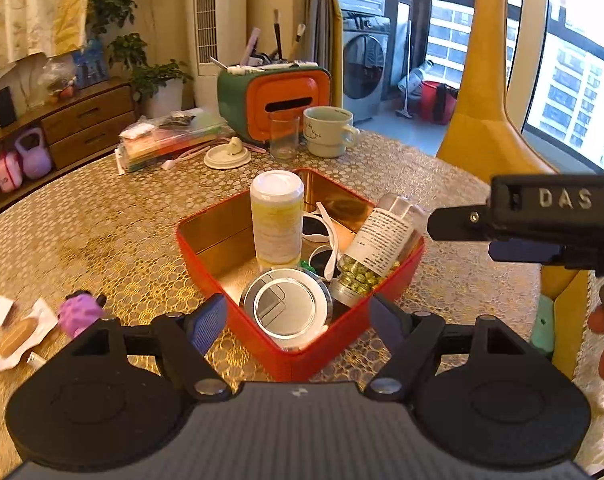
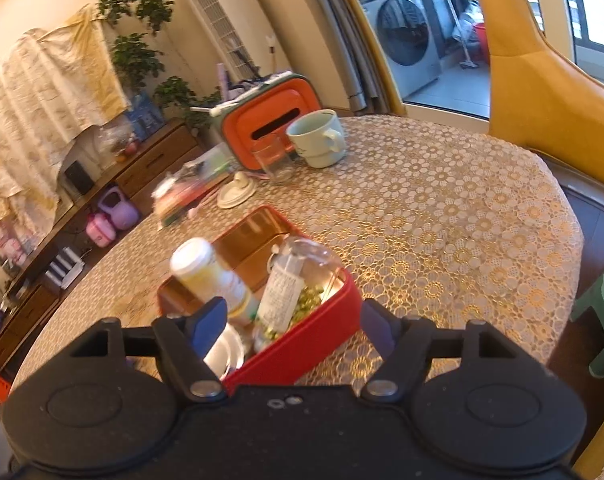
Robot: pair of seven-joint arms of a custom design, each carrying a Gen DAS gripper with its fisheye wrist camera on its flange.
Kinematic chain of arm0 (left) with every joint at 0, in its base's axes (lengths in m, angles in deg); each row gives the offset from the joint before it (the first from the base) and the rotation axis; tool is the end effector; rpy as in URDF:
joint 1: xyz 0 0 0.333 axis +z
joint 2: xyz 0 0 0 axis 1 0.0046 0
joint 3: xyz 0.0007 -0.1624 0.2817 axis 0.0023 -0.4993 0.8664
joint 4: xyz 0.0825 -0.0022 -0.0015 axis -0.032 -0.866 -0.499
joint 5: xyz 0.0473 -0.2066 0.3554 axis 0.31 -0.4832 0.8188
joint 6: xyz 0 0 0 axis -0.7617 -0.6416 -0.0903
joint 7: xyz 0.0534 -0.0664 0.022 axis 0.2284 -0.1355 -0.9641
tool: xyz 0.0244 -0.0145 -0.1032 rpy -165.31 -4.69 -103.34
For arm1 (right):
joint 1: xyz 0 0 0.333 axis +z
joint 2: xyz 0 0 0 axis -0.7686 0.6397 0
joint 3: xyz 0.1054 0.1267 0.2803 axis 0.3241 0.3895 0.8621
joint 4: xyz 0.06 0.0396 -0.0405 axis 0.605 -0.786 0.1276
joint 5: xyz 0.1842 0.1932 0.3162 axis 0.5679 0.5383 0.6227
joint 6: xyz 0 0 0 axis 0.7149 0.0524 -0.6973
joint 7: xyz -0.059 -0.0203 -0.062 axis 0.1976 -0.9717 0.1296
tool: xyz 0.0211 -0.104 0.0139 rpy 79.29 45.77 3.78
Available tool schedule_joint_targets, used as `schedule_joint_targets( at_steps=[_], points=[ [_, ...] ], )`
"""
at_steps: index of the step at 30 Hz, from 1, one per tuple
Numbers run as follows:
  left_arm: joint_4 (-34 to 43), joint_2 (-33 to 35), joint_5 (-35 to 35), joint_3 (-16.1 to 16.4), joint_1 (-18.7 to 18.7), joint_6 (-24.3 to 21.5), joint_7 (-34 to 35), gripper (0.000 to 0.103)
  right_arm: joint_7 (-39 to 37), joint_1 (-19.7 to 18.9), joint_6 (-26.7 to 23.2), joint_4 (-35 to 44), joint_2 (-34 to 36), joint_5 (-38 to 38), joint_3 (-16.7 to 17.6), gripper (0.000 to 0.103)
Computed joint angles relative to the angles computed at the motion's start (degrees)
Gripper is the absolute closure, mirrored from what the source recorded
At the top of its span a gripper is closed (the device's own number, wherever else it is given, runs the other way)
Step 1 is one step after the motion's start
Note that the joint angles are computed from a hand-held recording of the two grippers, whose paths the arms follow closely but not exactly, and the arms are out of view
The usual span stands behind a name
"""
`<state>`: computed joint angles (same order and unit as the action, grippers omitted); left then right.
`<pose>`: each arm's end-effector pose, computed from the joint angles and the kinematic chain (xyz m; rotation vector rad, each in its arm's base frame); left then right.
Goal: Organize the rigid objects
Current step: 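Withdraw both tools from the red box, then grasp the purple spiky ball with the right gripper while the left approaches the bread roll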
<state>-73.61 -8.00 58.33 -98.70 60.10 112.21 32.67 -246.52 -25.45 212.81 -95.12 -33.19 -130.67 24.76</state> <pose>0.5742 -0.4669 0.5154 -1.1315 2.3376 -1.0658 0.4881 0.3469 0.5184 -1.0127 2.0675 -0.6155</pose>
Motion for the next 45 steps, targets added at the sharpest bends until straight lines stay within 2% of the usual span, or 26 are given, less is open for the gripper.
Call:
schedule_joint_targets(
  at_steps=[5,9,13,16,24,26,27,29,39,45],
  points=[
    [-5.68,-5.07,2.21,1.66,-0.90,1.20,-6.30,0.025,-0.71,0.48,1.19,-1.92,-2.50,-0.96,1.13,0.025],
    [-10.19,-8.66,3.51,1.04,0.68,3.10,-8.37,0.025,-2.61,0.97,0.84,-1.63,-2.90,-1.18,2.25,0.025],
    [-13.49,-11.37,3.01,-0.20,3.08,4.26,-7.43,0.025,-3.76,2.07,-0.78,0.19,-1.84,-1.79,3.21,0.025],
    [-14.91,-12.59,-1.58,-2.21,5.92,4.66,-3.36,0.025,-5.01,3.30,-2.39,2.49,-0.20,-2.17,3.52,0.022],
    [-18.78,-15.30,-7.11,-2.64,9.80,7.20,2.52,0.025,-8.97,7.50,-4.43,9.59,6.03,-3.94,2.58,0.008],
    [-20.02,-16.01,-3.49,-0.95,9.52,8.44,-0.35,0.022,-10.08,8.62,-4.23,11.69,7.93,-4.02,1.96,0.005],
    [-20.39,-16.14,-0.56,0.12,9.28,9.04,-2.86,0.016,-10.73,9.23,-4.26,12.85,8.93,-4.14,1.64,0.001],
    [-20.89,-16.21,2.73,1.24,9.74,10.19,-5.64,0.014,-11.92,10.39,-3.91,14.85,10.78,-4.48,0.88,0.000],
    [-19.95,-14.21,-7.30,-0.52,15.79,9.48,6.13,0.014,-18.92,15.29,-2.84,25.79,20.75,-0.71,-3.34,0.000],
    [-17.55,-10.68,-9.89,0.40,16.97,9.67,10.83,0.014,-26.09,17.01,-2.21,32.95,26.63,3.37,-6.04,0.000]
  ],
)
